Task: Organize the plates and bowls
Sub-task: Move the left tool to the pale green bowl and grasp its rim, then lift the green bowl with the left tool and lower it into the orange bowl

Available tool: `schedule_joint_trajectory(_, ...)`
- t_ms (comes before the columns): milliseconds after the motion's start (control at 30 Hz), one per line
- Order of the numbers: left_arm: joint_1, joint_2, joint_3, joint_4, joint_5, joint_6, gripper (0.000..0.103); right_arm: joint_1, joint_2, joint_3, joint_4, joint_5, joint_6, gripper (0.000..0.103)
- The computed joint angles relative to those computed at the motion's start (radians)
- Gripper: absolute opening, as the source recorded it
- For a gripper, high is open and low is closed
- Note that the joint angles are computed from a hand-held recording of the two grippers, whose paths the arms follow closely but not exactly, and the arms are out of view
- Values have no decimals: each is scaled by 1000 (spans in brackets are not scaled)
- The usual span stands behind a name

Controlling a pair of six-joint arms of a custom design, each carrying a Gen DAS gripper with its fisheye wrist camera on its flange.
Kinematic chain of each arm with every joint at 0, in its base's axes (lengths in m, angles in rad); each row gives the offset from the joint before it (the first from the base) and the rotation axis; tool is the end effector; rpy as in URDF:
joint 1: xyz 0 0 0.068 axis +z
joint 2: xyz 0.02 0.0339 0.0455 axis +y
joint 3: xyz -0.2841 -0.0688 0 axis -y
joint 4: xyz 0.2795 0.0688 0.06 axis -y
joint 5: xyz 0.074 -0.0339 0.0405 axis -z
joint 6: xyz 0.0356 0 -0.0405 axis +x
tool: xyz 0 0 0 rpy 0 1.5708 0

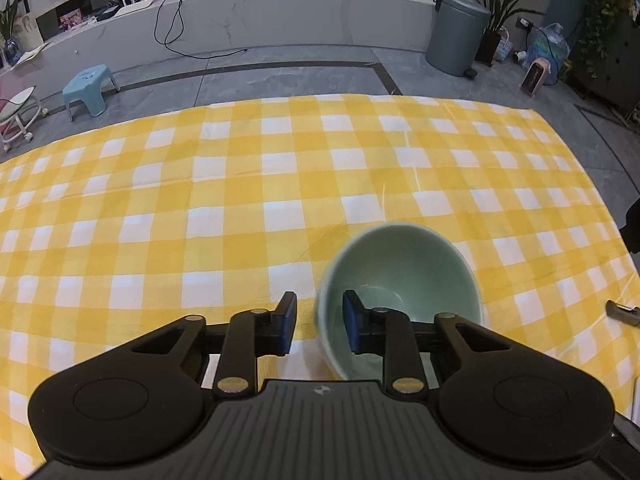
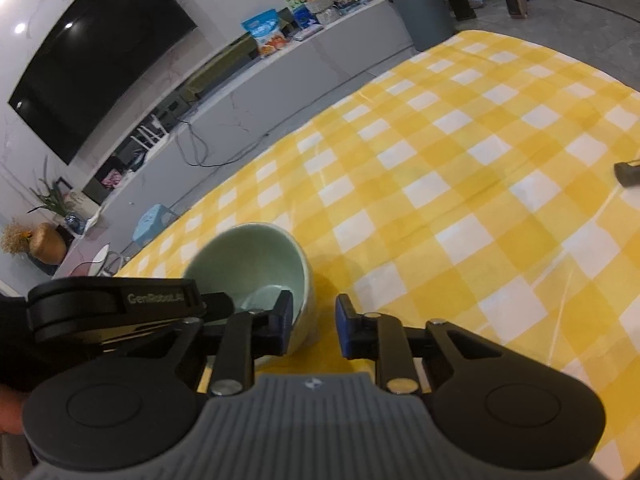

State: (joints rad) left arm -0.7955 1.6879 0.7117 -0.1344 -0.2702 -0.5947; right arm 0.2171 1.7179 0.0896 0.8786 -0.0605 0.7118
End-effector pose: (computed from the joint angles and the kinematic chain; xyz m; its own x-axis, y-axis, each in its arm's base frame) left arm 0.2221 -0.2130 0.1007 -0.8586 0.1047 -0.5019 0.1501 0.9874 -0.0507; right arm 0.1808 0.0421 0.0374 -0.6725 0.5193 -0.5273 0.2391 0.8267 0.5093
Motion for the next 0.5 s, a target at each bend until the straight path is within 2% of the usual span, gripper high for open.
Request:
schedule_joint_trajectory(133, -8, 11, 2, 18, 13, 8, 14, -60, 72, 11, 49, -77, 26, 12)
schedule_joint_trajectory(200, -27, 15, 7, 14, -10, 19, 13, -83, 105, 12, 84, -117, 42, 10)
schedule_joint_trajectory(267, -44, 12, 5, 24, -31, 30, 11, -83, 109, 13, 85, -123, 45, 5)
schedule_joint_trajectory(500, -62, 11, 20, -15, -41, 4, 10, -49, 57, -2, 38, -81, 61, 4)
